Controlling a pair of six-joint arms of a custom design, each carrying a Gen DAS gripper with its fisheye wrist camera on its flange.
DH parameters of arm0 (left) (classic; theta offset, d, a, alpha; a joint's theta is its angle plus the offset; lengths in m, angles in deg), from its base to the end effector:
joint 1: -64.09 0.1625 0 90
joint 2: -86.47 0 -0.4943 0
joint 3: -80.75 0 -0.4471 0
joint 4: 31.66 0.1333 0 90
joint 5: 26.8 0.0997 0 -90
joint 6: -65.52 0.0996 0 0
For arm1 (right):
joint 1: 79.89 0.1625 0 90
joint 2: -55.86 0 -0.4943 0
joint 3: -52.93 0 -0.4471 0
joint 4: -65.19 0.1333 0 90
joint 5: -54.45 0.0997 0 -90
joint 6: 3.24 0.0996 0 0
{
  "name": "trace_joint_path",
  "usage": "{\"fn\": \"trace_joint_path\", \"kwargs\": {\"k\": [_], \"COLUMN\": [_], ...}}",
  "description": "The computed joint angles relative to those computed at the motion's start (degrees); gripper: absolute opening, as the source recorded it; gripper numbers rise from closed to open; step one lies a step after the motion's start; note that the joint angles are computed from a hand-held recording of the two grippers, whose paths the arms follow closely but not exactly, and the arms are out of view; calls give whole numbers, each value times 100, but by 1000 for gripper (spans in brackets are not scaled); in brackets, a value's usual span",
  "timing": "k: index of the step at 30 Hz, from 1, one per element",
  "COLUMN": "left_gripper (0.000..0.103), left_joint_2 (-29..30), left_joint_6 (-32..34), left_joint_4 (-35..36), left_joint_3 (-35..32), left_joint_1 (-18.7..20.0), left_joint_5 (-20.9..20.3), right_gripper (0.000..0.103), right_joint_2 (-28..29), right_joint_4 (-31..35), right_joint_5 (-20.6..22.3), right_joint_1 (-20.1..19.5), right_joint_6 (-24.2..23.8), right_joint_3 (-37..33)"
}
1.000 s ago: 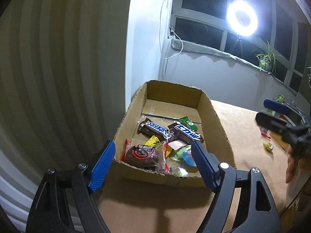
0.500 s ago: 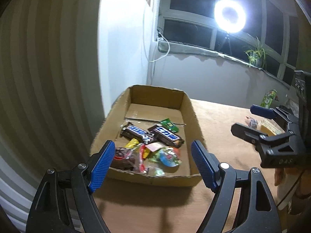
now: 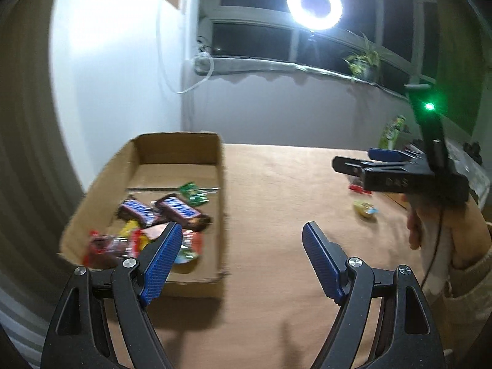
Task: Organize snacks
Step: 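Move both grippers back to the remaining snacks, then grasp the clear bag of dates with the right gripper while the left gripper grasps the cup jelly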
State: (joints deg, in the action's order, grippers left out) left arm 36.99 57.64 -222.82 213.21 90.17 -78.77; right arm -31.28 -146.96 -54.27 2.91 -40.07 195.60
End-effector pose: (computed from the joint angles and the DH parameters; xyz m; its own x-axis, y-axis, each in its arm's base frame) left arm -0.3590 -0.3925 0.0511 -0.6310 0.5598 -0.5370 0.7741 0.4991 -0.3893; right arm 0.0499 -0.4134 0.3417 -0.7524 0.0929 0.6522 -0.5013 0.5615 -0.6584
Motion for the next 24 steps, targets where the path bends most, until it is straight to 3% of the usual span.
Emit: {"fn": "trace_joint_path", "kwargs": {"k": [11, 17, 24], "left_gripper": [80, 80, 80], "left_joint_2": [502, 884, 1411], "left_joint_6": [177, 342, 506], "left_joint_4": [278, 548, 981], "left_joint_3": [-448, -867, -1505], "left_joint_1": [-47, 23, 129], "left_joint_5": [-551, -1119, -1811], "right_gripper": [103, 103, 103], "right_joint_2": [-616, -684, -546], "right_joint_4": [1090, 1609, 2164], "right_joint_5": [857, 843, 618], "right_joint_1": [-1072, -1289, -1194], "right_joint_6": [452, 464, 270], "right_joint_3": [-36, -261, -668]}}
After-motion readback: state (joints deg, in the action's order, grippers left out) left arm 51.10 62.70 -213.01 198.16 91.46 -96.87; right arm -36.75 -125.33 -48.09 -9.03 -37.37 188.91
